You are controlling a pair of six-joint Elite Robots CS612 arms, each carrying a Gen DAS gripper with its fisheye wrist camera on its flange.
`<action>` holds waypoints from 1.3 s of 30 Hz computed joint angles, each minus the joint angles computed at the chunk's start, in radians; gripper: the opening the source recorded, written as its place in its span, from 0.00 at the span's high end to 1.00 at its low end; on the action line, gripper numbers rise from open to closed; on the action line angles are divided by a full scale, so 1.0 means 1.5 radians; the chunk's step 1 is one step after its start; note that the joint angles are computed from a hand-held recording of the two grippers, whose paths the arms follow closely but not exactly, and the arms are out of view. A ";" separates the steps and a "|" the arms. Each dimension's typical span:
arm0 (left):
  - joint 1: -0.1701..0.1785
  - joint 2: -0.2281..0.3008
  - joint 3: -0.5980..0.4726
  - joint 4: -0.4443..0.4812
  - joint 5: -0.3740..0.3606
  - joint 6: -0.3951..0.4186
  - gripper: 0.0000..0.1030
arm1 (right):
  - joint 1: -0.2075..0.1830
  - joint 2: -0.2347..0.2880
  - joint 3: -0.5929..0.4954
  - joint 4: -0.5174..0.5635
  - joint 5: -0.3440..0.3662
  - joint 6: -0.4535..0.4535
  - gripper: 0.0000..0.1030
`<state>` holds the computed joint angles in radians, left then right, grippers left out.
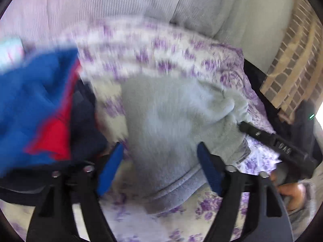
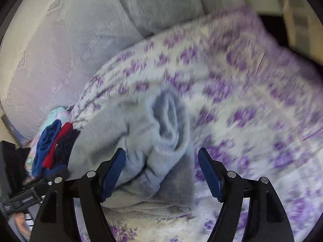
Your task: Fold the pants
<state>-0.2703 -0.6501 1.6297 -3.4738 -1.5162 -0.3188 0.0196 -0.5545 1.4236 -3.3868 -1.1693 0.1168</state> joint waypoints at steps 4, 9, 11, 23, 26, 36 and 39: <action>-0.028 -0.014 0.001 0.002 0.107 0.071 0.19 | 0.027 -0.013 -0.002 -0.052 -0.099 -0.044 0.27; -0.034 0.003 -0.048 0.137 0.125 0.033 0.19 | 0.058 0.025 -0.104 0.083 -0.231 -0.073 0.27; -0.030 0.022 -0.062 0.169 0.097 0.015 0.15 | 0.053 0.045 -0.134 0.170 -0.223 -0.046 0.23; -0.064 -0.026 0.074 -0.084 0.196 0.087 0.12 | 0.026 -0.038 0.069 -0.112 -0.125 0.037 0.07; -0.085 -0.051 0.143 -0.162 0.216 0.062 0.07 | 0.033 -0.062 0.154 -0.219 -0.152 0.023 0.04; -0.120 -0.069 0.222 -0.205 0.270 -0.052 0.05 | 0.074 -0.052 0.221 -0.394 -0.313 -0.018 0.04; -0.127 -0.052 0.213 -0.210 0.308 -0.034 0.05 | 0.064 -0.035 0.224 -0.431 -0.279 -0.025 0.04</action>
<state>-0.4601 -0.7281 1.9494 -3.7882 -1.0543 -0.3698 0.1158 -0.6071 1.7590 -4.0334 -1.5878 0.0798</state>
